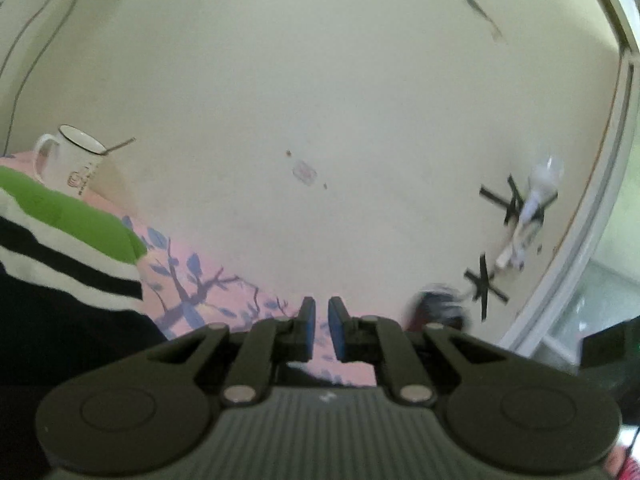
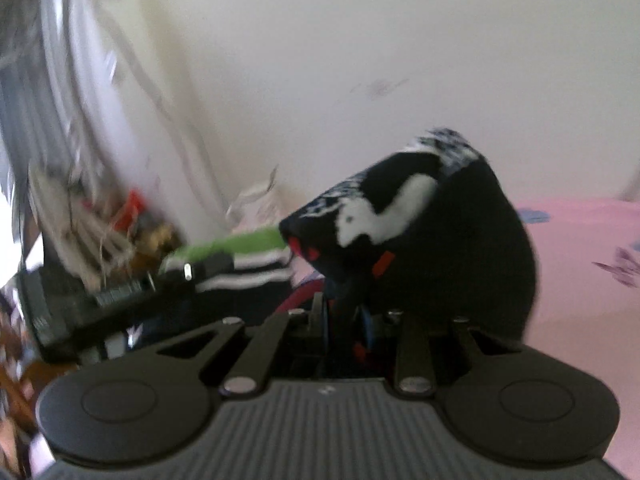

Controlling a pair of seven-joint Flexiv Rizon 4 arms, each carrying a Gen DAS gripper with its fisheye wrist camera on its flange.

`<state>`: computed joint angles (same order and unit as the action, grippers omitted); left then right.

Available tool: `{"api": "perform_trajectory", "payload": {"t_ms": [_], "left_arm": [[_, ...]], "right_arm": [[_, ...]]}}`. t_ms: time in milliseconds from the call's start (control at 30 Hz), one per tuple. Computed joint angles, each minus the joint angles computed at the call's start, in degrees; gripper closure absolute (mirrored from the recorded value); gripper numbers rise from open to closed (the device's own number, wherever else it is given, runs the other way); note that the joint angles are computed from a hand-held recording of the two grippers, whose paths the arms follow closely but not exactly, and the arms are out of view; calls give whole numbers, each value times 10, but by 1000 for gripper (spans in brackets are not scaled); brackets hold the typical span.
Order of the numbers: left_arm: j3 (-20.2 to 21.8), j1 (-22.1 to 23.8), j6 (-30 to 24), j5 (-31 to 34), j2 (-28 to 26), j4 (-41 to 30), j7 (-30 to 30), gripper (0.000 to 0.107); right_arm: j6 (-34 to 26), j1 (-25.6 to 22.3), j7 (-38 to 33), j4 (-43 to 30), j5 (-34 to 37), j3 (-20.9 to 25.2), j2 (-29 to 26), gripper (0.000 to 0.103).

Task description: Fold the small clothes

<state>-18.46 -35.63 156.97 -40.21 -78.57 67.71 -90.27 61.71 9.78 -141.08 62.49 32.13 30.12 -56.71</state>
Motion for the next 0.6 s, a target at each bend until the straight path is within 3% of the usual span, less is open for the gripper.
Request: {"api": "perform_trajectory", "payload": {"t_ms": [233,267,333,367,400,533,600], "left_arm": [[0,8,-26,15,6,9,-16,98],[1,6,-33,12,7,8,-13,98],[3,4,-48,7,7,5,-8,98],[4,4,-53,6,6,4,-7,98],[6,3,-56,4,6,2,-6,98],[10,1,-61,15,4,-1,-17,98],[13,0,-71,19,4,-5,-14,96]], "right_arm": [[-38,106,53,-37,-118,-74,-58,91],[-8,101,27,-25,-119,-62,-60,91],[-14,86,17,-14,-126,-45,-53,83],[-53,60,-1,-19,-120,-17,-51,66],[-82,41,-15,-21,-109,1,-46,56],[-73,-11,-92,2,-40,31,-10,60],[-54,-14,-100,-8,-13,27,-4,64]]}}
